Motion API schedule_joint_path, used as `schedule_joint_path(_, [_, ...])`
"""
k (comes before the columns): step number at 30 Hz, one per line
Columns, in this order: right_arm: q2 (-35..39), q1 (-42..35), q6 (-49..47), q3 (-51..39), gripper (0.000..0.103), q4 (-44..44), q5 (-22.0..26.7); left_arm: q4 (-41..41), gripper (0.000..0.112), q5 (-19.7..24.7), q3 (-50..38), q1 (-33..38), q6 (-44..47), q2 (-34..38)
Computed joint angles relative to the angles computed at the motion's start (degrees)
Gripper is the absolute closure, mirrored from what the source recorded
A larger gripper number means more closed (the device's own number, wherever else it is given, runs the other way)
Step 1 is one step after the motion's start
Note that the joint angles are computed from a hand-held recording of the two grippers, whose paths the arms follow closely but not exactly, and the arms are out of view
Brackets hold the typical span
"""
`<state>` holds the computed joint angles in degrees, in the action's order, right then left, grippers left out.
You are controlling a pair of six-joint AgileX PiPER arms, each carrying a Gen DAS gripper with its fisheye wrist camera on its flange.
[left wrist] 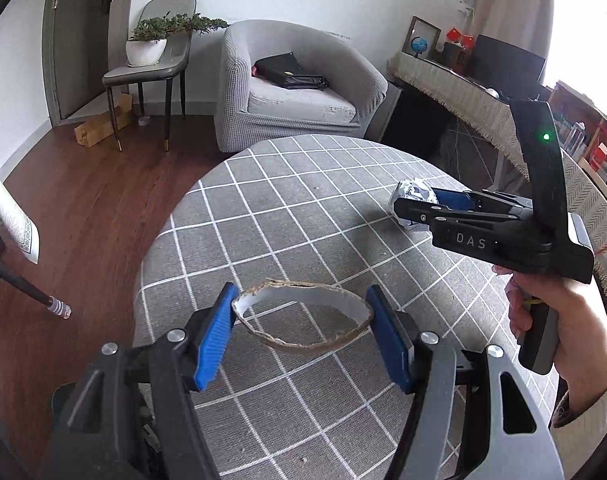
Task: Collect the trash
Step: 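Carry the tape roll with the left tool while the right tool carries the paper ball to the bin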
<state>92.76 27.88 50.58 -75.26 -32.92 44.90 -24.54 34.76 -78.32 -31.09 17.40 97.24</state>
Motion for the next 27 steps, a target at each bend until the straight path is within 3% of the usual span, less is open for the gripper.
schedule_joint_path(17, [5.53,12.24,4.21,-9.21,0.054,-1.87,4.37,-1.46,0.044,-0.39,13.37,12.07,2.76,-15.02])
schedule_joint_path(27, [8.83,19.69,7.06,-13.90,0.054,-2.29,5.72,-3.63,0.044,2.74,20.23,21.31,7.81,-21.46])
